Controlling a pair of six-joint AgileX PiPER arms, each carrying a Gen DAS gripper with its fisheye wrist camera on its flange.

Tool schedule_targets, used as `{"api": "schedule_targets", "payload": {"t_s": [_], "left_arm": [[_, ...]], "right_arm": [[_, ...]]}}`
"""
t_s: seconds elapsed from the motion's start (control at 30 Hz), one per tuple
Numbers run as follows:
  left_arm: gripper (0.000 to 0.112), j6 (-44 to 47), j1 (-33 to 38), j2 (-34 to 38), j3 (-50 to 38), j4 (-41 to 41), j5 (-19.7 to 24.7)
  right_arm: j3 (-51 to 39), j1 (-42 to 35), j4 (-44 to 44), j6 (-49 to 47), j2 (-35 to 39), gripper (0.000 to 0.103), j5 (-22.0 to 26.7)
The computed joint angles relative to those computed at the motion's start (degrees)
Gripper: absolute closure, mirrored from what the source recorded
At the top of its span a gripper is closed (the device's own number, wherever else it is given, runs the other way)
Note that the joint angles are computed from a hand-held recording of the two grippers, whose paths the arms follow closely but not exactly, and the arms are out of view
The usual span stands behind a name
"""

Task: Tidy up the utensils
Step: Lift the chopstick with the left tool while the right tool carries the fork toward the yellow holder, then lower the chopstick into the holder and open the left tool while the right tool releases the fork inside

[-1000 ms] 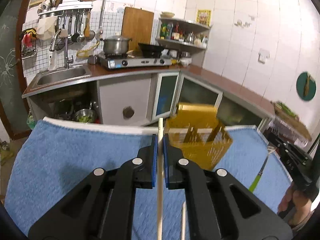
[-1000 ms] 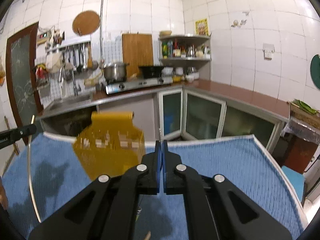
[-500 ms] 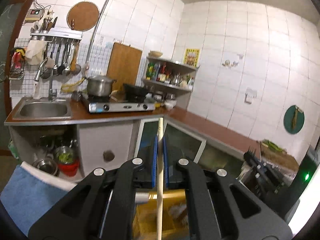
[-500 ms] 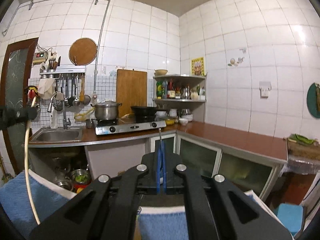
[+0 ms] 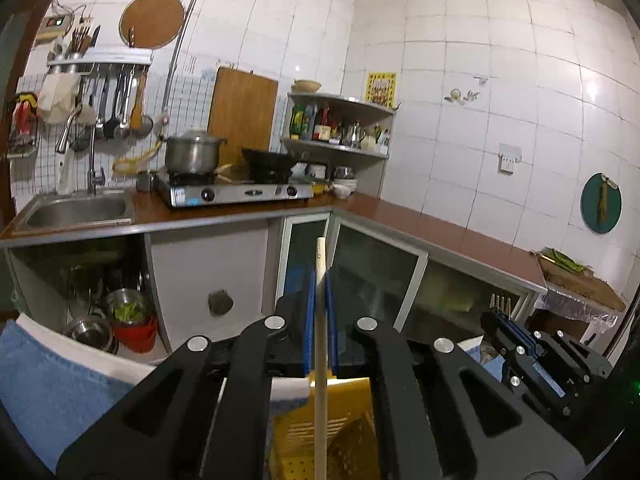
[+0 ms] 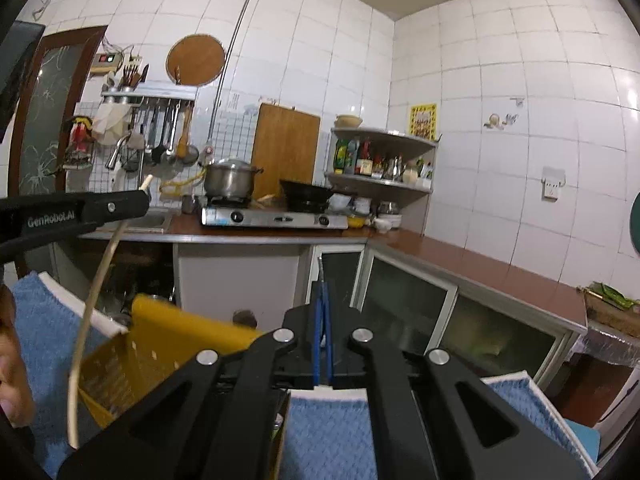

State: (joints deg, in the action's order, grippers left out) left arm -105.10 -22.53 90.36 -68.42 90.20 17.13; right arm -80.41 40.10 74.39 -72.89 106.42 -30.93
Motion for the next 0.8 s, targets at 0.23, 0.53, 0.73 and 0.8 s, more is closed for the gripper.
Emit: {"api": "schedule_targets", "payload": {"t_s": [0.23,0.53,0.73,0.8], "left_arm": [[0.108,2.79,1.74,-4.12,-1.9,-4.13,-2.07],[0.108,1.07,-2.19,-0.63,-9.2,4.08,5.44],[0.108,-3.44,-2.5,2.13,-4.25,8.26,5.29],[0.108,-3.44,-1.69,2.24,-2.12,7.73,3.88]], "right_arm": [[1.17,-0.89,-1.98,2.8,-1.08,0.101,1.42],[-0.9,-1.07,-2.69,2.69,-0.89,0.102,1.56],[-0.61,-0.63,-2.39,2.72,1.41,0.102,1.89],[-0.34,-0.52,-2.2,2.9,2.02,0.102,1.96]]}}
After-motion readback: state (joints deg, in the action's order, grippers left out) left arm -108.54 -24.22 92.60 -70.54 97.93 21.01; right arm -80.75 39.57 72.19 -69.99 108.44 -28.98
